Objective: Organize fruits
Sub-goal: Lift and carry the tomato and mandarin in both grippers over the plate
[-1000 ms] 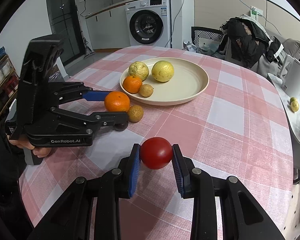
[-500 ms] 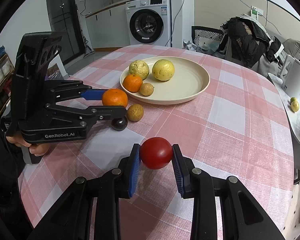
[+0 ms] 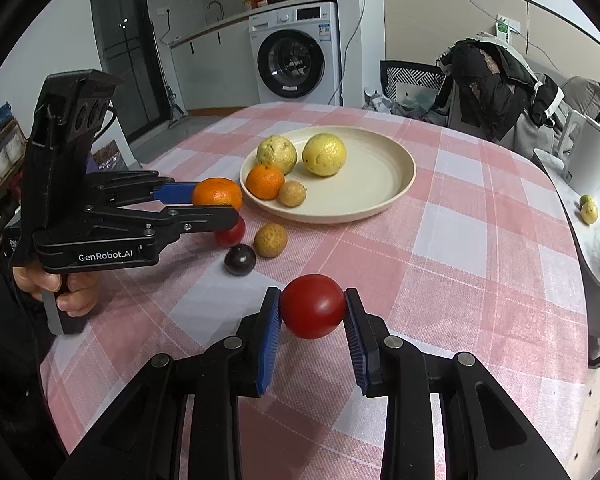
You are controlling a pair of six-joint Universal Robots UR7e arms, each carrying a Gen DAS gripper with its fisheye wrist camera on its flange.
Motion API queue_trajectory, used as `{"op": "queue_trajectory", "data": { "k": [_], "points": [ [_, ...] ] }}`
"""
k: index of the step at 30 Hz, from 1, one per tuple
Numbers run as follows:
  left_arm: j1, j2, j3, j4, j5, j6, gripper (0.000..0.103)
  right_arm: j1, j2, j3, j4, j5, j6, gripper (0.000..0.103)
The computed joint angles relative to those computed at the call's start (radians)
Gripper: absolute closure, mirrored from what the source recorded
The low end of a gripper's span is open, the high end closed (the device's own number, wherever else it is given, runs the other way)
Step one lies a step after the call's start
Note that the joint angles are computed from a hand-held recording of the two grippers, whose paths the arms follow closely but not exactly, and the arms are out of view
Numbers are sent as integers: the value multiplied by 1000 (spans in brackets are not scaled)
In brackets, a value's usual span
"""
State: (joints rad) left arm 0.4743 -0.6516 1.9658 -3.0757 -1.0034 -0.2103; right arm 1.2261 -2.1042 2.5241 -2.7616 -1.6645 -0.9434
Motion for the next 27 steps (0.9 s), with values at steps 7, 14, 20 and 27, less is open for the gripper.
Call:
{"op": "queue_trajectory", "data": {
  "k": [7,14,20,27],
  "points": [
    [2,-29,8,-20,27,8,67,-6,5,-10,-22,40,39,71],
    [10,-32,-19,-36,41,24,66,14,43,-36,-50,51,106,71],
    [13,-22,-50,-43,51,37,67,67,109,-72,-115,31,168,71],
    [19,7,-94,-47,63,41,66,74,171,-116,-156,48,253,71]
  ]
}}
